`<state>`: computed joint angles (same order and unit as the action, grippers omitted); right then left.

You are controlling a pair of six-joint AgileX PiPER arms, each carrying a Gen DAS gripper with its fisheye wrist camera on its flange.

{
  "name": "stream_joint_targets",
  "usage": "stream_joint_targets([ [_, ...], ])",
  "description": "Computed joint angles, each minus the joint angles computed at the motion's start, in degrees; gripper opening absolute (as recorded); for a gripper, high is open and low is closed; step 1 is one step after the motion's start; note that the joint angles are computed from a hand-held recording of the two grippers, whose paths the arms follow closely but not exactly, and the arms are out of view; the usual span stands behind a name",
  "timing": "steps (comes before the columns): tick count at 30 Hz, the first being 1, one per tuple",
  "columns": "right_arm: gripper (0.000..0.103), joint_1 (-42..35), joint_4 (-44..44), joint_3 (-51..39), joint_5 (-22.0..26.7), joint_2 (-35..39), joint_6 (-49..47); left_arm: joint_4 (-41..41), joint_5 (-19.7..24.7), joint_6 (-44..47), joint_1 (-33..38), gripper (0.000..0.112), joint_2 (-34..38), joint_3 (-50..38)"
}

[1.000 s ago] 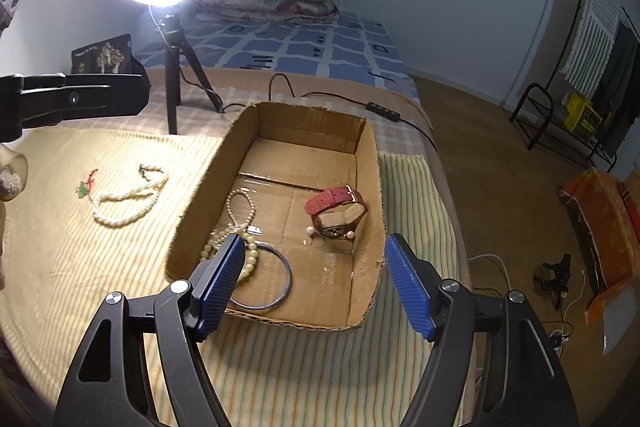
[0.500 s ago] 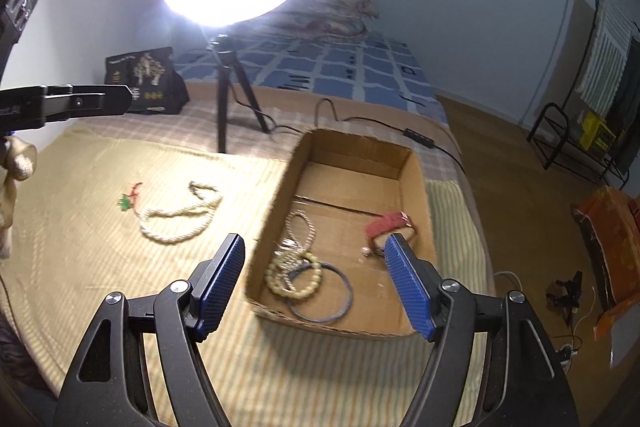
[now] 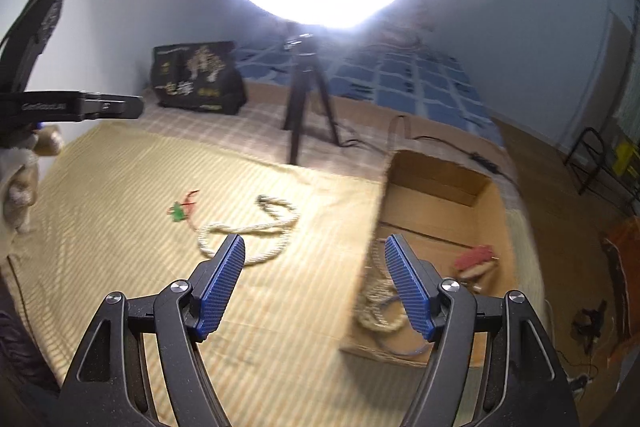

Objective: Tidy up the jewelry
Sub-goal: 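Move the left tool to the green jade pendant while the right tool approaches the twisted pearl necklace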

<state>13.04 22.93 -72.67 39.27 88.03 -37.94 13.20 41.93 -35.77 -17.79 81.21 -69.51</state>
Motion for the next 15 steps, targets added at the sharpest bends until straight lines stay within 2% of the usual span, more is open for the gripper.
stream_joint_targets([
  [3, 0.072, 2.68, -0.86, -0.44, 0.18, 1.46, 0.29, -1.65, -0.36, 1.76, 2.11, 0.074, -0.05, 1.40],
  [11, 0.072, 8.09, -2.25, -0.87, 1.56, 5.54, -0.82, -14.60, -2.92, 12.46, 8.13, 0.073, 0.66, 5.32],
  [13, 0.071, 9.02, -2.73, -1.07, 1.64, 6.72, -0.82, -16.88, -2.90, 14.49, 8.80, 0.062, 1.65, 5.79],
  [15, 0.063, 9.39, -2.30, -1.66, 2.41, 8.07, -1.42, -18.96, -2.70, 16.24, 9.37, 0.052, 2.77, 5.97],
])
